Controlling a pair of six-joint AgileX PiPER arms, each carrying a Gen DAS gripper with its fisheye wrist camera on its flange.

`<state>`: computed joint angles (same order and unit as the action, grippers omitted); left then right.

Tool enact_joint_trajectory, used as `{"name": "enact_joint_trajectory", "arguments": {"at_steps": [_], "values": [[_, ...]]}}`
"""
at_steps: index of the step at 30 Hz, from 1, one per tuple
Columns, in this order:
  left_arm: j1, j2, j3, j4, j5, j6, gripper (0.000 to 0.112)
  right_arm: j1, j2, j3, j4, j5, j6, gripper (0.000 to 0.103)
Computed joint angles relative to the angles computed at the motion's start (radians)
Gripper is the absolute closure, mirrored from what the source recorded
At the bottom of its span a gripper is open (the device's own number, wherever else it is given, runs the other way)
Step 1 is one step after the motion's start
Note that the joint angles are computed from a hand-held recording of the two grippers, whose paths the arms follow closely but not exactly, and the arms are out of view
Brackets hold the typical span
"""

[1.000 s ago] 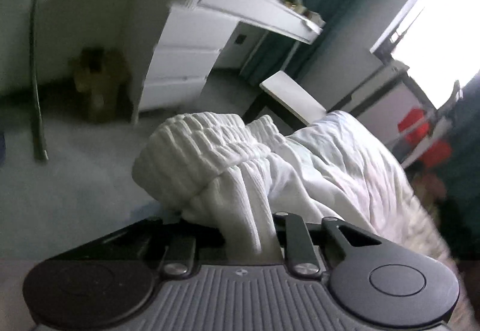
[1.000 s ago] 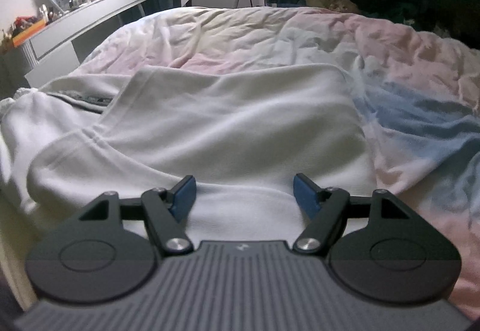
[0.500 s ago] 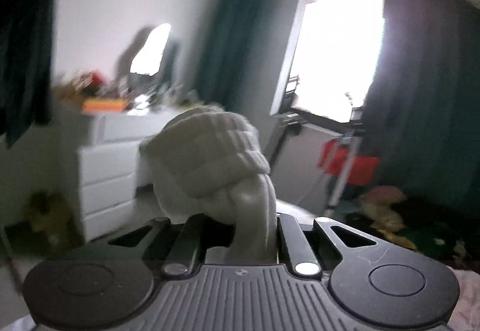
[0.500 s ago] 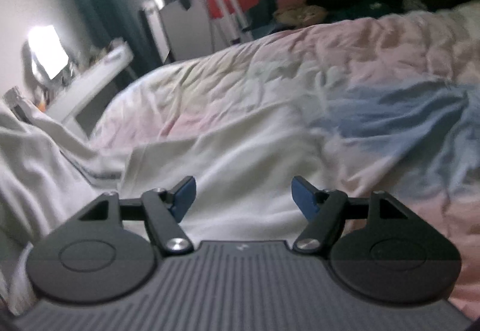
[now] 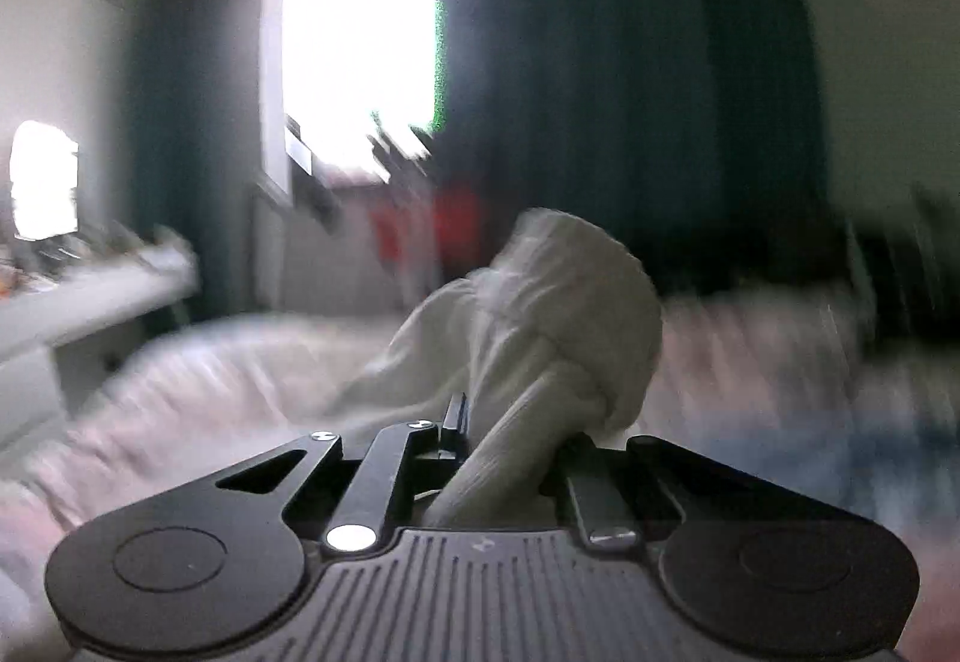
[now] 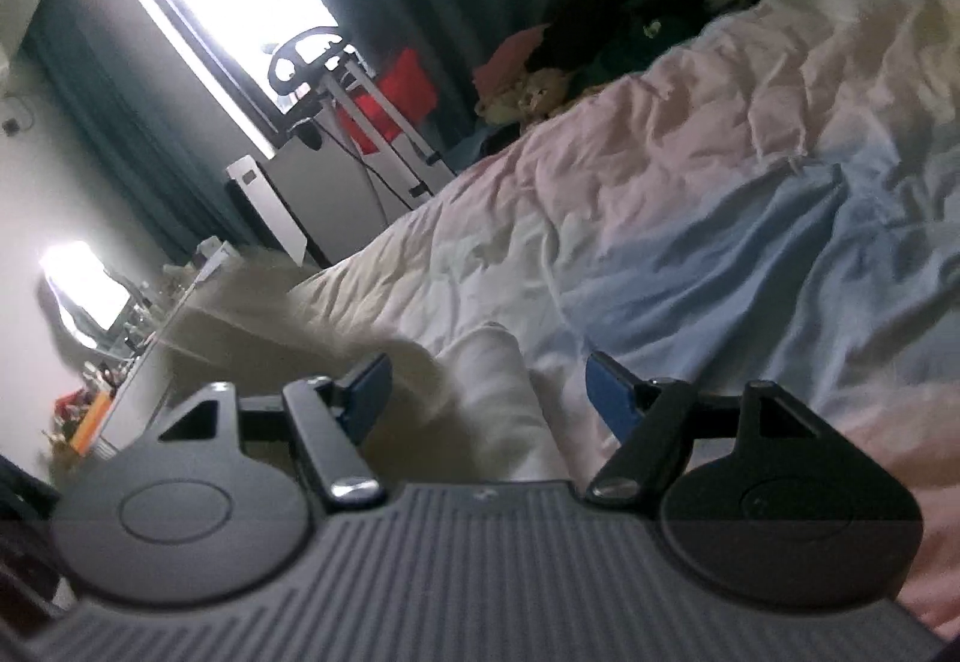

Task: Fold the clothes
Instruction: 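Grasp the sweatpants cuff with the right gripper while the left gripper releases the waistband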

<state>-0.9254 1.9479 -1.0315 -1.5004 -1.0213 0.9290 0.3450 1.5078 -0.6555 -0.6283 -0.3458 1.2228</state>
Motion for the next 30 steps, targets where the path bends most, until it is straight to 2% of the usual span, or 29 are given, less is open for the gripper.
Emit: {"name": "enact_joint_trajectory", "arguments": {"at_steps": [1,2,5,7,8,9,10,12,15,18,20,22,25,28,30], "values": [[0.004,0.032,-0.031,-0.054,0.060,0.071,0.101,-0.009,0.010,-0.002,-0.036,-0.010,0.033,0.029],[0.003,0.051,-0.039,-0.074,0.080,0.108,0.100,-0.019,0.021,-0.003,-0.074,-0.027,0.066,0.029],[-0.010,0.086,-0.049,-0.081,0.043,0.185,0.087,-0.058,0.061,-0.011,-0.212,-0.104,0.208,0.029],[0.017,0.039,0.001,-0.086,0.106,0.224,0.065,-0.097,0.099,-0.011,-0.296,-0.221,0.309,0.029],[0.034,0.005,0.038,-0.062,0.150,0.213,0.038,-0.110,0.114,-0.007,-0.306,-0.276,0.326,0.029],[0.044,-0.058,0.113,-0.012,0.204,0.162,0.018,-0.120,0.131,0.005,-0.287,-0.340,0.304,0.029],[0.056,-0.120,0.191,0.058,0.254,0.091,0.015,-0.122,0.149,0.025,-0.245,-0.402,0.252,0.029],[0.087,-0.217,0.282,0.138,0.326,0.048,0.015,-0.119,0.187,0.035,-0.227,-0.456,0.242,0.029],[0.029,-0.299,0.343,0.053,0.279,0.096,0.015,-0.100,0.200,0.032,-0.244,-0.458,0.284,0.029],[0.007,-0.395,0.444,0.082,0.257,0.026,0.015,-0.063,0.163,0.054,-0.204,-0.420,0.266,0.029],[-0.079,-0.486,0.534,0.023,0.162,0.014,0.014,-0.044,0.150,0.065,-0.200,-0.389,0.286,0.029],[-0.208,-0.519,0.556,-0.103,0.001,0.006,0.014,-0.023,0.156,0.065,-0.194,-0.354,0.313,0.029],[-0.251,-0.585,0.563,-0.206,-0.087,0.017,0.014,0.014,0.192,0.039,-0.194,-0.313,0.345,0.029],[-0.192,-0.679,0.593,-0.208,-0.010,-0.028,0.014,0.045,0.245,0.003,-0.163,-0.327,0.305,0.029],[-0.175,-0.712,0.609,-0.208,0.004,-0.039,0.014,0.071,0.270,-0.017,-0.106,-0.328,0.245,0.028]]}}
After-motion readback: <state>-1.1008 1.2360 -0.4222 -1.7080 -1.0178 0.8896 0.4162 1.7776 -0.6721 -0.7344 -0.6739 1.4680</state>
